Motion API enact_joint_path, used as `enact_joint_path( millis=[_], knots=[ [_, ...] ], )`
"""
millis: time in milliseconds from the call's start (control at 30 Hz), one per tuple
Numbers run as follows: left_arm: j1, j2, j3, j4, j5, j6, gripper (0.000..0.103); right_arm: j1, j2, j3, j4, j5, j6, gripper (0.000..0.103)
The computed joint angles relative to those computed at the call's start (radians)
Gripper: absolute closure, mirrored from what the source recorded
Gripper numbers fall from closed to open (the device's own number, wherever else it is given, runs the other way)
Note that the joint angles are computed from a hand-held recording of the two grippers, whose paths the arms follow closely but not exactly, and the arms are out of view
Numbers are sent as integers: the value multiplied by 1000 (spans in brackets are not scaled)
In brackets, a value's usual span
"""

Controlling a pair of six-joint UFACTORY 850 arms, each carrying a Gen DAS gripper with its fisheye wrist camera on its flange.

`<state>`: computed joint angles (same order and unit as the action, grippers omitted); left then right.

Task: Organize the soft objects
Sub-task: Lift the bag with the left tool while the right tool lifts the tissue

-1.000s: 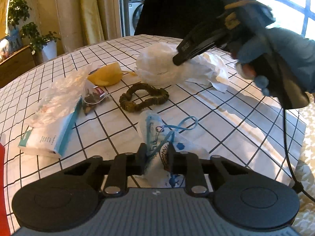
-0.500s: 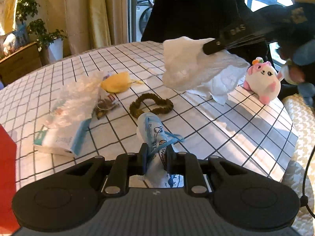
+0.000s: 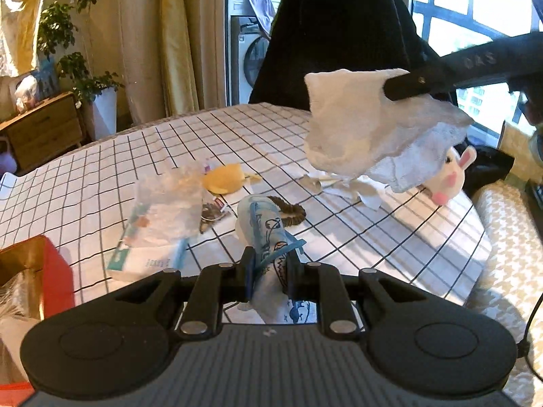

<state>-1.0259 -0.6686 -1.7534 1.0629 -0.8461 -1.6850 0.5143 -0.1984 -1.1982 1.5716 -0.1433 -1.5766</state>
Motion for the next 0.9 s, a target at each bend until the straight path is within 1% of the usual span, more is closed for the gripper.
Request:
enact_joint_path(
  millis=[100, 167, 267, 400, 500, 633, 900],
  knots=[
    [-9, 45, 43, 11, -6, -26, 86, 12, 36, 23, 74, -7, -76, 99],
    [-13, 68, 63, 15, -16, -31, 86, 24, 58, 34, 92, -7, -97, 99],
    [-18, 107, 99, 18, -34, -43, 86, 40, 80, 40, 55, -13, -55, 99],
    [-23, 165, 156, 27, -56, -68, 86, 61, 100, 44, 55, -30, -52, 99],
    [-28, 203, 195, 36, -86, -84, 86, 83, 107, 40, 52, -42, -46, 99],
    [-31, 263, 257, 39, -107, -116, 85, 115, 114, 38, 54, -53, -49, 99],
    [-42, 380, 374, 39, -180, -166, 85, 184, 97, 2, 57, -82, -45, 99]
  ],
)
